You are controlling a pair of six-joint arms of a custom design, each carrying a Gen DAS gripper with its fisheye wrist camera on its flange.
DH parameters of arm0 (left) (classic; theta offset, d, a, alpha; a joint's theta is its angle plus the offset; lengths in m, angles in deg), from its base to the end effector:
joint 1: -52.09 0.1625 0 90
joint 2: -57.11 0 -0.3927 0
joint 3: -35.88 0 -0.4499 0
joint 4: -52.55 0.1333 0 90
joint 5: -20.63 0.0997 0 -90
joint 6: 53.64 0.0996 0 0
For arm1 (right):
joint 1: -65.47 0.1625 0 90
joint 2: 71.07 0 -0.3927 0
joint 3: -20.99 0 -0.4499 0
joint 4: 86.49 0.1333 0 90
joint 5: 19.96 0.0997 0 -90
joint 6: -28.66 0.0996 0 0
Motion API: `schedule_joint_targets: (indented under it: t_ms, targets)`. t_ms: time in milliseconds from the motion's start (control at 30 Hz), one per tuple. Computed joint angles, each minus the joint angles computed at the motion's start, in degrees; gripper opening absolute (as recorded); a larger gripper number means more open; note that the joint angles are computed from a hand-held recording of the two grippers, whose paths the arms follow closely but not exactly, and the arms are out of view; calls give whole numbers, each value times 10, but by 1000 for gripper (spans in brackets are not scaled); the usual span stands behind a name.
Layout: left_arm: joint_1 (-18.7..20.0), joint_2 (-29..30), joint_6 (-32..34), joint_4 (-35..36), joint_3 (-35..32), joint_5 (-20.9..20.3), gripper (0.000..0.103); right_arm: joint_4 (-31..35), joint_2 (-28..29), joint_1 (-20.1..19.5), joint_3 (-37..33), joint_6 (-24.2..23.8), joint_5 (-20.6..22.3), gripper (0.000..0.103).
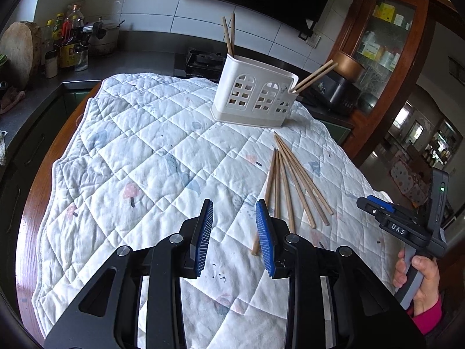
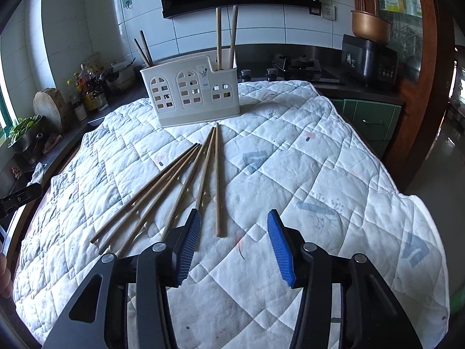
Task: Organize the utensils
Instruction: 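Lower the left tool and close it on one chopstick while the right tool grasps another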
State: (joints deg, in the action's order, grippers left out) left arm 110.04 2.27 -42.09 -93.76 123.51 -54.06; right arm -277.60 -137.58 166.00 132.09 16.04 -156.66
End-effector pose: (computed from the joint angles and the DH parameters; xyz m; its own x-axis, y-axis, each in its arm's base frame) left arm -0.2543 -0.7069 0.1916 -0.7583 0.5696 -0.3171 0.6516 0.6768 -0.3425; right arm 0.1674 -0.5679 0.2523 -0.7442 0.3416 0.5740 -0.2699 0.6323 -0.7262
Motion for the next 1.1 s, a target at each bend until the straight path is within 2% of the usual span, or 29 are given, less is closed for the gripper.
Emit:
schedule_joint_targets:
  t_ms: [333,467,933,1000,1100]
  targets:
    - [-6,23,17,34,3,-9,29,48,24,-18,-27,9,29,28]
    - [-7,31,25,42,0,-12,28,73,28,-30,-36,28,51,22]
    - [-11,82,45,57,-37,18,28,85,43,-40,-56,19,50,14]
    - [-10,88,47,61,-44,16,15,85,44,-41,-58,17,50,13]
    - [-9,96,48,61,-49,23,15,86,46,-43,-61,17,49,12]
